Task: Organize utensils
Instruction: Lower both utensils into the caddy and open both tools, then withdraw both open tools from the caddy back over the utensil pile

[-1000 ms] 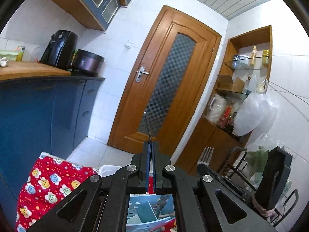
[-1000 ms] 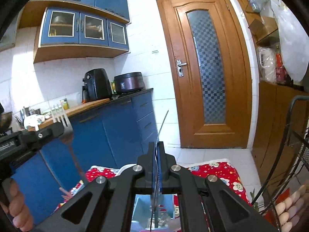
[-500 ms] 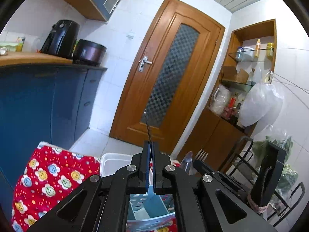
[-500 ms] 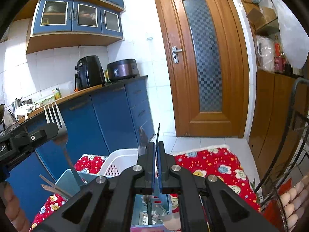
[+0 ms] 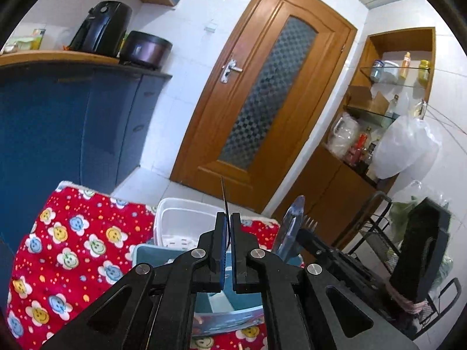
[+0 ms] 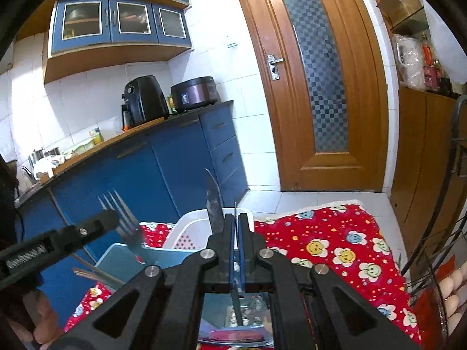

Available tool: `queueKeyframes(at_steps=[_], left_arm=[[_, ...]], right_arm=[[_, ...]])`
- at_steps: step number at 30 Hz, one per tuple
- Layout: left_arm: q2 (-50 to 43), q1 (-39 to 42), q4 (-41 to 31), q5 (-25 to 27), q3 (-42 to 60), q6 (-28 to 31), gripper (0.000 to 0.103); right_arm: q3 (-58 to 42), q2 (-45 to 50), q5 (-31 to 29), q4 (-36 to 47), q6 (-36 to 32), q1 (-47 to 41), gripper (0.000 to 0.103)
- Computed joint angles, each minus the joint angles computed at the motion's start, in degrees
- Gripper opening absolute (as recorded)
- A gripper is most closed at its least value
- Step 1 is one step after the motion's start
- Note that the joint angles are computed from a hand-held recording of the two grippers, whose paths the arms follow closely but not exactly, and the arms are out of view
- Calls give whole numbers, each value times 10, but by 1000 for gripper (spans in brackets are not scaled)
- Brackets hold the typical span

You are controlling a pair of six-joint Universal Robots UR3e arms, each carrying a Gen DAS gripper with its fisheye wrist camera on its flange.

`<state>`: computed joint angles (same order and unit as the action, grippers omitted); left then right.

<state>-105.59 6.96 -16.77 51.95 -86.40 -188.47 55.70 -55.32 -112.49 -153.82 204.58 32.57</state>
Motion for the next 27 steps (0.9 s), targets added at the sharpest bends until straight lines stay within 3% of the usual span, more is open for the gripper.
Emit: queueKeyframes(at_steps=[4,6,8,9,10,15,27], left_arm=[[8,-6,9,19,-6,8,7],[16,-11,7,30,-8,20,15],[21,-12,9,33,-11,27,36],[25,-13,17,35,-17,28,39],[29,-12,22,34,-22,30,39],[45,-11,8,36,-27,40,40],[123,28,-35,1,-81,83,40]], right_arm=[[-6,0,10,2,2,0,4],[-9,1,12,4,4,1,4],[-9,-1,18,10,9,0,10],[-6,-3,21,8,11,0,17],[1,-8,27,2,13,-1,21],[14,-25,38,-9,12,4,22],[48,-74,9,8,20,47,26]])
